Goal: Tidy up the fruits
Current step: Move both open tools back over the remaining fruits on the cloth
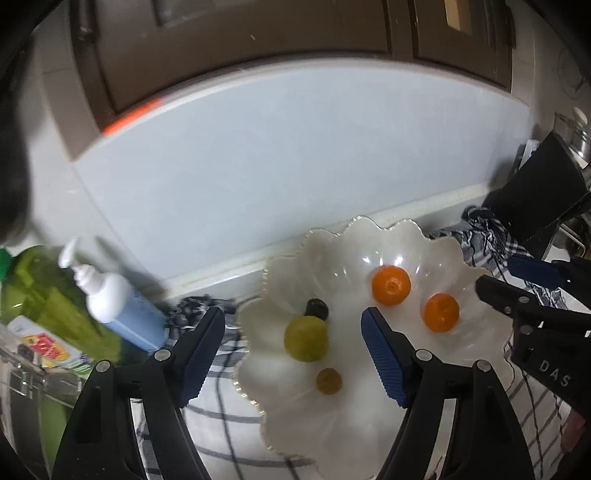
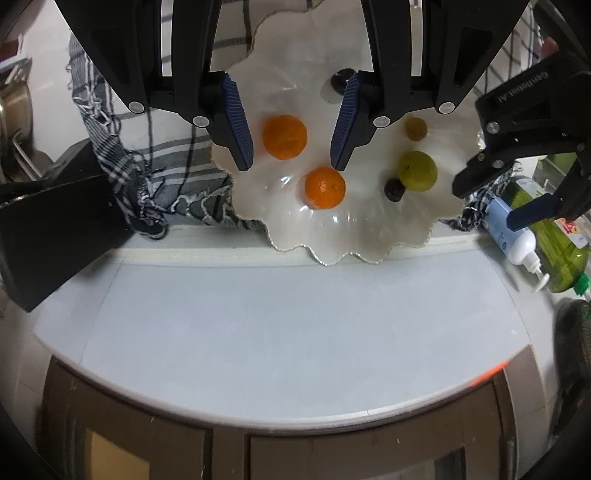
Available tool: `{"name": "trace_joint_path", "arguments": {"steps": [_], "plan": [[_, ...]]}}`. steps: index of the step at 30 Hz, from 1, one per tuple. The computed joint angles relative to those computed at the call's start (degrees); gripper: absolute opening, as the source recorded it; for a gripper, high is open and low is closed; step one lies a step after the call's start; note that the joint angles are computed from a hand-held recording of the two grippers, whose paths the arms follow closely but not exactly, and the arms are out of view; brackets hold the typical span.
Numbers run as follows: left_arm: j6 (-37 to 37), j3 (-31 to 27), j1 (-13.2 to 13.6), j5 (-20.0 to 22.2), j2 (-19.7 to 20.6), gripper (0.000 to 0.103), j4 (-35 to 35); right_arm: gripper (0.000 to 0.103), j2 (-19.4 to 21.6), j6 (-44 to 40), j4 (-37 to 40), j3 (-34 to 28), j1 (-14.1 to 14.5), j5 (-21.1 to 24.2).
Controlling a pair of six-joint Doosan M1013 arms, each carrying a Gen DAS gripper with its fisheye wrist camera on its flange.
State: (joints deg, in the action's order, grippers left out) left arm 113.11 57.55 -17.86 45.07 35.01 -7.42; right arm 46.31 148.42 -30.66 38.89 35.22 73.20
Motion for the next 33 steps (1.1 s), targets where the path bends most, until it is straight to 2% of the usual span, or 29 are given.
{"name": "trace_joint_path", "arguments": {"steps": [9, 13, 18, 27, 33], "plan": [[2.4, 6.4, 1.3, -6.5, -5.3, 0.079, -2.6, 0.045, -1.6, 2.3, -6.0, 0.9, 2.7, 0.2], [4.7, 8.9, 2.2, -8.4, -7.6, 0.081, -6.2, 0.057, -2.3, 3.9, -9.0, 1.3, 4.1, 0.3], [7.6, 12.1, 3.0, -11.1, -10.2, 0.084, -8.8, 0.058, -3.0, 5.9, -12.4, 1.7, 5.8, 0.8], [16.1, 17.5, 5.0, -13.2, -14.4, 0.087, -16.2, 0.060, -4.3, 8.5, -17.3, 3.0, 8.8, 1.6], [19.8, 20.3, 6.3, -13.0, -16.6, 0.088, -20.8, 0.061, -5.0, 10.3, -19.3, 4.1, 10.4, 2.5]]}}
